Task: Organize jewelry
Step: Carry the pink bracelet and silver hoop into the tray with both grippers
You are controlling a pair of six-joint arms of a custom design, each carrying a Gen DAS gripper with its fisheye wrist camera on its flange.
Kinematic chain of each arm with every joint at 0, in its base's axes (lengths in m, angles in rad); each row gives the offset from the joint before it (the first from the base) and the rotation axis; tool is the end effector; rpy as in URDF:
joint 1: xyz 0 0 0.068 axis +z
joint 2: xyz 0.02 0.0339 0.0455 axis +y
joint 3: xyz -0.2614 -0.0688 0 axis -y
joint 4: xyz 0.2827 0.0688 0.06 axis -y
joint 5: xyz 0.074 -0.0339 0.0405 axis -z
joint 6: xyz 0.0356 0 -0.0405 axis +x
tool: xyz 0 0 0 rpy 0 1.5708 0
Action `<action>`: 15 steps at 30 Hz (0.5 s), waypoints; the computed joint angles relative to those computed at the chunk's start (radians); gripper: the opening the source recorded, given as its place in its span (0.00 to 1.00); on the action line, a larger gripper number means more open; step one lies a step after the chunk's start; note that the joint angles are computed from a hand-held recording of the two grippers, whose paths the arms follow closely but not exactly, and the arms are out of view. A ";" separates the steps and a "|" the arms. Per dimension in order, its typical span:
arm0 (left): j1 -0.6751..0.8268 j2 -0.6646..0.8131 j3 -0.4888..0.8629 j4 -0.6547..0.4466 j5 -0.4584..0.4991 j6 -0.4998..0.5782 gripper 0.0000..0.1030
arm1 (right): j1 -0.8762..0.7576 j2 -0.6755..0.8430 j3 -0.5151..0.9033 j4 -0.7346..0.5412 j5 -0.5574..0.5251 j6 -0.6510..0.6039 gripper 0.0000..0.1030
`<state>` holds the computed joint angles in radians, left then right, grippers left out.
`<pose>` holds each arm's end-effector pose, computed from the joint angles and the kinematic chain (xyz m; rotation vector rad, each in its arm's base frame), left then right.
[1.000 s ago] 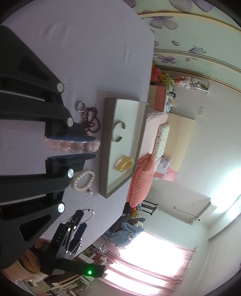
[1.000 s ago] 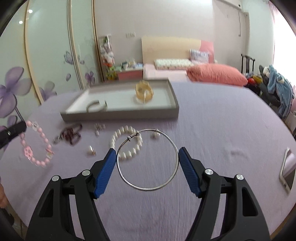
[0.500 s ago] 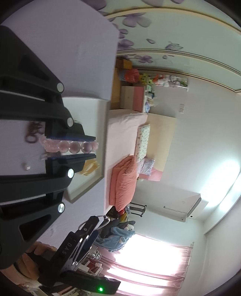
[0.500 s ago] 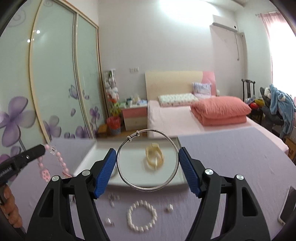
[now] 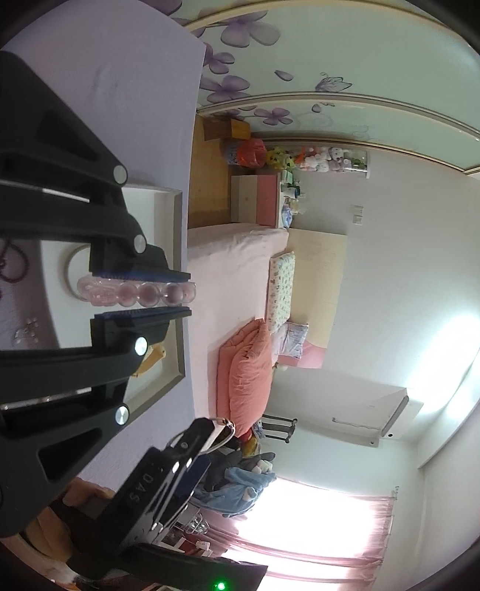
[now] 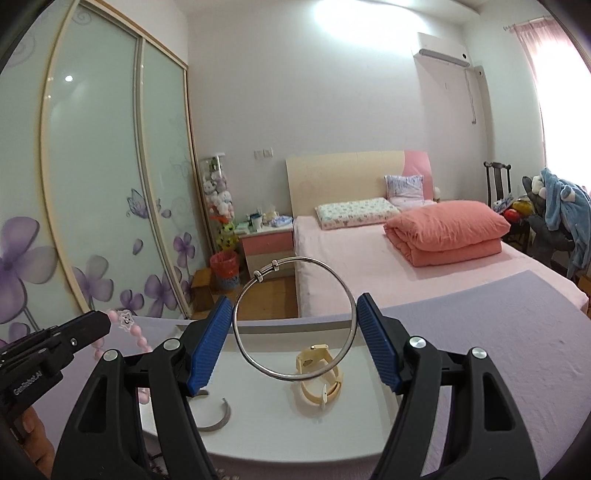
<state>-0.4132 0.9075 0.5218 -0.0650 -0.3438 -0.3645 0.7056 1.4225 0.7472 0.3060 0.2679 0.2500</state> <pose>0.2249 -0.0855 0.2219 -0.1677 1.9896 -0.1530 0.2654 0.2137 0.2030 -0.2632 1.9270 0.3785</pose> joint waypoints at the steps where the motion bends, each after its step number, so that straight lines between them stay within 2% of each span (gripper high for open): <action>1: 0.010 0.026 0.005 0.017 0.009 0.004 0.13 | -0.009 0.032 0.017 -0.001 -0.008 0.008 0.68; 7: 0.076 0.180 0.032 0.129 0.069 0.030 0.13 | -0.040 0.170 0.104 -0.026 -0.033 0.050 0.68; 15: 0.130 0.318 0.047 0.212 0.115 0.030 0.13 | -0.035 0.299 0.208 -0.083 -0.026 0.084 0.68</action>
<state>-0.2832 1.2254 0.5693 0.1467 -0.2286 -0.3343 0.6710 1.7218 0.9557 0.2231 0.2423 0.3336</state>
